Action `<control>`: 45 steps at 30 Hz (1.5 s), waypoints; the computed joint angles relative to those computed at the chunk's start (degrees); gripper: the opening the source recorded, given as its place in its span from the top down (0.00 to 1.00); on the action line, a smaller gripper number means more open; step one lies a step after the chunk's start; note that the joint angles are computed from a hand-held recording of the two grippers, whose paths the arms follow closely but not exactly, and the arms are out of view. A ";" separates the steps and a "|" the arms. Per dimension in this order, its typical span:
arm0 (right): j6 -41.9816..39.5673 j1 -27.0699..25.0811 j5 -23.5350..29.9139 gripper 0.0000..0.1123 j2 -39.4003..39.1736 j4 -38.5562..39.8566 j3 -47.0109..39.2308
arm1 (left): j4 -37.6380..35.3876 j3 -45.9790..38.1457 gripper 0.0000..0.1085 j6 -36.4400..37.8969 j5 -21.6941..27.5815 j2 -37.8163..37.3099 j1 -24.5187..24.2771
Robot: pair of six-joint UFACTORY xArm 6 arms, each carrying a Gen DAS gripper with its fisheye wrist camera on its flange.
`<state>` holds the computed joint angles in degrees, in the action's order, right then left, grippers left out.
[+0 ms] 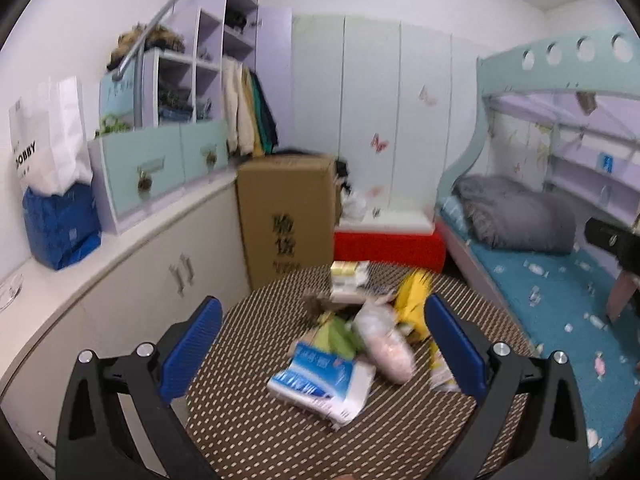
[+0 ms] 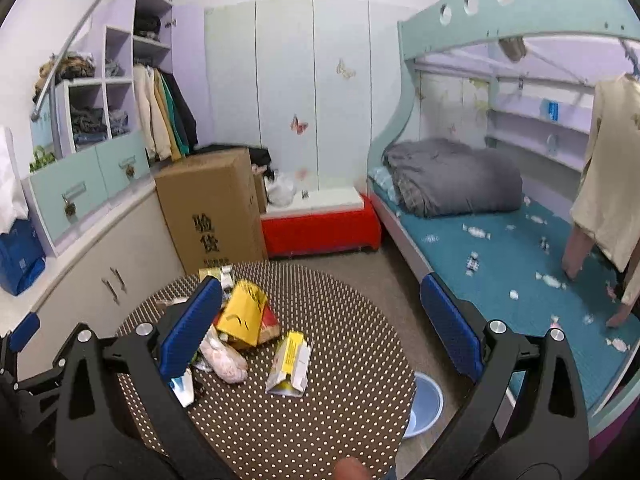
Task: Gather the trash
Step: 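Grasp the blue-white medicine box with the left tool while the right tool grasps the yellow-white box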
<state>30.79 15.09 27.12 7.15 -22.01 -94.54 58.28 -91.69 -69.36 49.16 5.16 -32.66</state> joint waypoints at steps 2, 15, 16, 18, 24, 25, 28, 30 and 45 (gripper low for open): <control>-3.11 0.24 2.44 0.14 3.87 3.94 -3.23 | -1.99 1.19 0.09 1.31 0.24 0.18 1.10; -13.04 0.20 16.66 0.14 23.05 14.82 -19.09 | -19.86 6.68 0.09 10.47 -6.58 4.91 7.02; -13.34 0.25 17.45 0.14 23.91 15.17 -20.09 | -19.56 7.14 0.09 11.49 -7.82 4.89 6.77; -14.17 0.37 18.32 0.13 25.70 16.25 -21.74 | -19.12 7.03 0.09 13.67 -9.13 5.49 6.29; -15.52 1.10 21.43 0.13 31.87 17.88 -29.01 | -20.23 -2.86 0.09 15.61 -4.30 12.71 6.19; -15.32 1.31 22.24 0.13 33.30 17.74 -31.00 | -19.81 -6.40 0.09 16.66 -1.07 15.05 5.61; -15.17 1.53 23.35 0.13 35.07 17.51 -33.36 | -18.06 -15.17 0.09 19.49 6.53 21.30 3.86; -15.30 1.60 24.02 0.13 35.90 17.50 -34.54 | -16.18 -18.72 0.09 19.95 9.56 23.94 2.79; -20.85 0.53 17.56 0.54 31.20 25.55 -24.52 | -18.66 -3.64 0.88 13.66 -4.22 15.63 7.90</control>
<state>9.94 15.62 44.67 38.35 3.54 -119.06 39.63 -95.33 -55.70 44.94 20.79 -24.75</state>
